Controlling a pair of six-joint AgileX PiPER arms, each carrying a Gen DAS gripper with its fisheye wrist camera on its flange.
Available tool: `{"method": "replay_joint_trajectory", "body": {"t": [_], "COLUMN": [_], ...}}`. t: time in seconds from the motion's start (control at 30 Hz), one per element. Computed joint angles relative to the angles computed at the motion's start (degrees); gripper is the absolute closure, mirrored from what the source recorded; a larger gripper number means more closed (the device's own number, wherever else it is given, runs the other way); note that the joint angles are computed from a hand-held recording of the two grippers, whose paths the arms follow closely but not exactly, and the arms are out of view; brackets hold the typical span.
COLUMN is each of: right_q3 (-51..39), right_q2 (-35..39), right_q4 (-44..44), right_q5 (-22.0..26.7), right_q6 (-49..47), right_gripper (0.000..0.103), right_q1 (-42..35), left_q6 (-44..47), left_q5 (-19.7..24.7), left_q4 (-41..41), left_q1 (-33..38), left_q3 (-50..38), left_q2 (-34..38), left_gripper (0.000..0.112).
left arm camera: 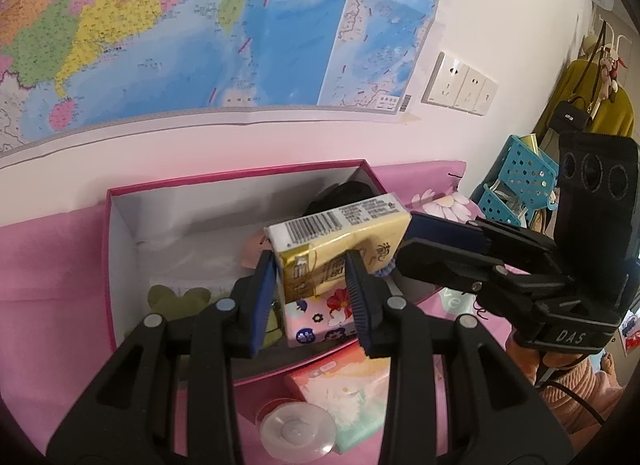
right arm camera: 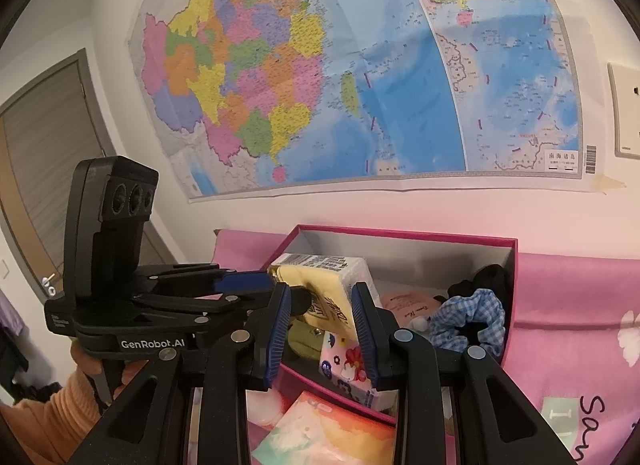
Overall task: Organize soft objects
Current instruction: 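Hold the yellow-gold packet above the shoebox and lower it inside, then open the right gripper to drop the yellow-gold packet into the shoebox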
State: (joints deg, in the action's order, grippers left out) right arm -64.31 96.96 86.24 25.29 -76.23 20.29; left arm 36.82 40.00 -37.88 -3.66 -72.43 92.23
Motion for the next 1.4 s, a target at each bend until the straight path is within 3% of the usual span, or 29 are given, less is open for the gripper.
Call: {"method": "replay_joint_trajectory", "body": {"t": [1.0,1.1,1.2,1.4], "right_q3": [-3.41,-4.15,-4.67,-5.22], "right_q2": [3.47,4.47,4.72,6.16], "right_q4": [-0.39,-0.32,-1.67,-1.74], "right_q5": [1.09,3.89,1.11,3.15], "right_q6": [1.36,1.52,2.64,4.10], "right_gripper": [0.071,0.072,0.072,0.073], "right_q1": [-1.06,-1.60,-0.10,-1.54], "left_q6": [-4.33,-3.91,-6.06,-5.07], "left_q5": [0.69,1.53,0.75,1.27], "left_q4": [4.61,4.13,6.56,4.85], "left_q1": [-1.23,-1.40,-2.30,-1.03], "left_q3": [-4.44,-5.29,-5.89,-6.12], "left_q2": [3.82,4.40,5.05,5.97], "left_gripper": [0.075,0.081,0.082,0.082]}}
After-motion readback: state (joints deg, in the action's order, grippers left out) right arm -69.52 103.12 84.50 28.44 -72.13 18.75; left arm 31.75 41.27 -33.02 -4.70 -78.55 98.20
